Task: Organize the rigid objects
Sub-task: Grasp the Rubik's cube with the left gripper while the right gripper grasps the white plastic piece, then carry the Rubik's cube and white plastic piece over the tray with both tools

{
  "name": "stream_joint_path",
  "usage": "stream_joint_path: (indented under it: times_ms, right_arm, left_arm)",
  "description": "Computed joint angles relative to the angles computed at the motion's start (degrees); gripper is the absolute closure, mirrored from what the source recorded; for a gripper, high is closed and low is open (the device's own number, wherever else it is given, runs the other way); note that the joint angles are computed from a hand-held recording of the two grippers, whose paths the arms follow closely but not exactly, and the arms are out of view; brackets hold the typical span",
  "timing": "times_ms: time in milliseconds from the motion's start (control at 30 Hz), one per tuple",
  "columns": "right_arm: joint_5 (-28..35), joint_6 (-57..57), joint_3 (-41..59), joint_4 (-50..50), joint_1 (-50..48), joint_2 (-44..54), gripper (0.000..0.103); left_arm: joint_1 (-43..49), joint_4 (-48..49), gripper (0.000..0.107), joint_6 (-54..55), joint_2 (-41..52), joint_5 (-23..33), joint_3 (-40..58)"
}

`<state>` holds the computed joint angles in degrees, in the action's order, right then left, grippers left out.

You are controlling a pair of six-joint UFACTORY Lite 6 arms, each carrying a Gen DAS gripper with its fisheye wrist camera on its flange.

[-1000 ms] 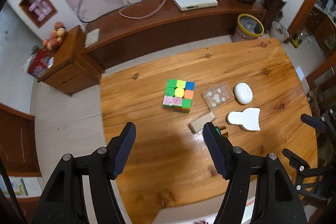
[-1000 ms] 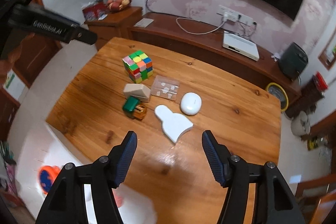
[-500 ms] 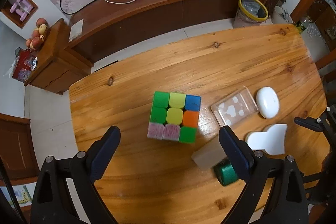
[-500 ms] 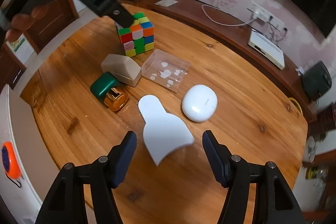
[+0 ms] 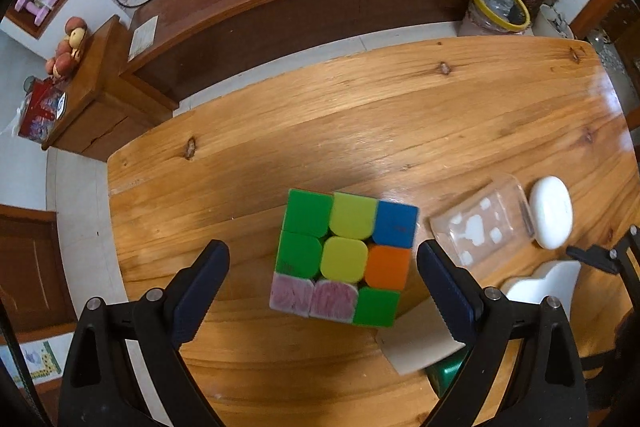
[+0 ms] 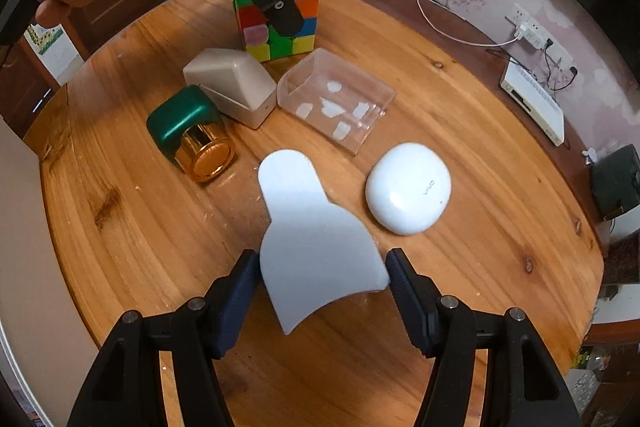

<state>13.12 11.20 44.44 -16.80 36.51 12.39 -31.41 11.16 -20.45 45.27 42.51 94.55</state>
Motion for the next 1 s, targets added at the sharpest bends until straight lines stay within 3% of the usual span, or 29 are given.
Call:
stream_joint_path:
  times_ms: [167,300,433,567,1000]
  right_arm:
    - [-1.2,-4.5,-1.3,5.1,-1.1,-1.3,0.041]
    - [-0.3,-4.5,-0.7,7.5,-1.2,-0.9,0.041]
    - [0.7,8.2,-1.5,-0.5,0.6,-1.8,0.042]
    - [0.0,11.1,-3.8,0.6,1.1,-4.5,0.042]
    - [4.2,25.4,-11.1,-2.5,5.1,-22.6,0.042]
  left_arm:
    - [0.4,-0.7,0.013,-0.3,1.1,-0.6,0.4]
    - [0.8,-4.2,0.042,1.6,1.7,-0.7,0.4]
    - [0.4,-3.7,0.043,-1.0,1.6,-1.1,0.1]
    - [1.0,-4.0,0.045,-2.4,-0.5,-2.4,-2.8]
    - [0.0,-3.4,0.048,-4.6,-19.7,-4.7,-18.1]
